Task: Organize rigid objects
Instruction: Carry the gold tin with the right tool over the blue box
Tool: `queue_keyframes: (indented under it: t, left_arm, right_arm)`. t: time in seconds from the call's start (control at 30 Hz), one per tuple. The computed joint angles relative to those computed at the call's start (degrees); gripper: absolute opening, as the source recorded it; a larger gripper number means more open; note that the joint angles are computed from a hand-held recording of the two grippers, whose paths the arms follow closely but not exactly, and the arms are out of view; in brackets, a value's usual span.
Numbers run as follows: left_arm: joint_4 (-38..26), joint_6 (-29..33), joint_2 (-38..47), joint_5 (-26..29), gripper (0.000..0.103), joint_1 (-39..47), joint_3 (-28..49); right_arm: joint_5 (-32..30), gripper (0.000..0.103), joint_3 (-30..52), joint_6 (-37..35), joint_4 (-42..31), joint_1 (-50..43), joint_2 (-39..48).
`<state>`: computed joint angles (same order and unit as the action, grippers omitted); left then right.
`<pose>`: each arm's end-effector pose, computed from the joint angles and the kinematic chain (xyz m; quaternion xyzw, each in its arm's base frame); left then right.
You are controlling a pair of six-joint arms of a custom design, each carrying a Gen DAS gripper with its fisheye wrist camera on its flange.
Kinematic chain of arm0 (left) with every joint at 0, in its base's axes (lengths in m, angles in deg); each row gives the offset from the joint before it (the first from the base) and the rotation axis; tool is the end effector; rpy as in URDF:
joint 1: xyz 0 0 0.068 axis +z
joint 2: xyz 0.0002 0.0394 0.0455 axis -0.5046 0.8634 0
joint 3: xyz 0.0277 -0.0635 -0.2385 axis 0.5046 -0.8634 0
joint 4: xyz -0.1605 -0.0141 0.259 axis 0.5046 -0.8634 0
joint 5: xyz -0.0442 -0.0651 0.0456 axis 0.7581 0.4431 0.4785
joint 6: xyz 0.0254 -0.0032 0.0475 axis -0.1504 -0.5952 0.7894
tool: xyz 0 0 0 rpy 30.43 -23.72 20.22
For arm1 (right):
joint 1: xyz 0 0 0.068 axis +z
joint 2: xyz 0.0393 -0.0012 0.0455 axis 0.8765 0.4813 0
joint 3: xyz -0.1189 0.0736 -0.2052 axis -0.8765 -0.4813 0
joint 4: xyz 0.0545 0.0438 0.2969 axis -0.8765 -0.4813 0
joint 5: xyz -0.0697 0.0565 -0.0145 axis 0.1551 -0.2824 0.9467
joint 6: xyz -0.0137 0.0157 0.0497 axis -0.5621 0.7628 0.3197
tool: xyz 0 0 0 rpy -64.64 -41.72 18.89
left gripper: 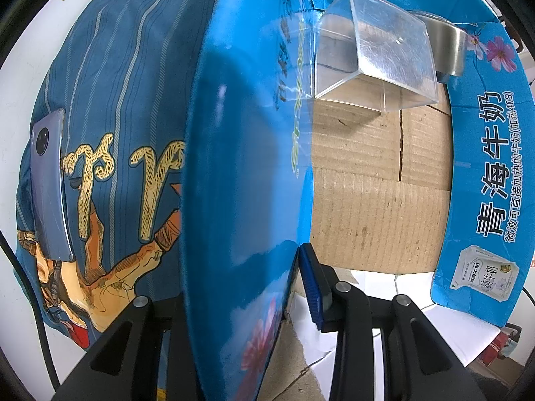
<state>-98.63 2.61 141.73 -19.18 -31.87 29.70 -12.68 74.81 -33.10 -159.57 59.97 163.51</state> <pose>0.1693 -0.0088 0.2344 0.0541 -0.9966 0.0576 0.0228 0.3806 -0.0049 0.2545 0.1377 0.9890 0.0503 0.0198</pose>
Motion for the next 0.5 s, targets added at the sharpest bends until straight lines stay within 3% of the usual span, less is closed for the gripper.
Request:
queue_keyframes:
  t: [0.27,0.5]
  left_arm:
    - [-0.21,-0.42,-0.05,0.04,0.033,-0.26,0.24]
    - [-0.29,-0.4,-0.06,0.05,0.033,-0.25,0.33]
  right_arm:
    - [-4.22,0.069,1.48,-0.8,-4.32,6.52,-7.41]
    - [-7.4,0.069,6.68,1.0,-8.34,13.75,-8.57]
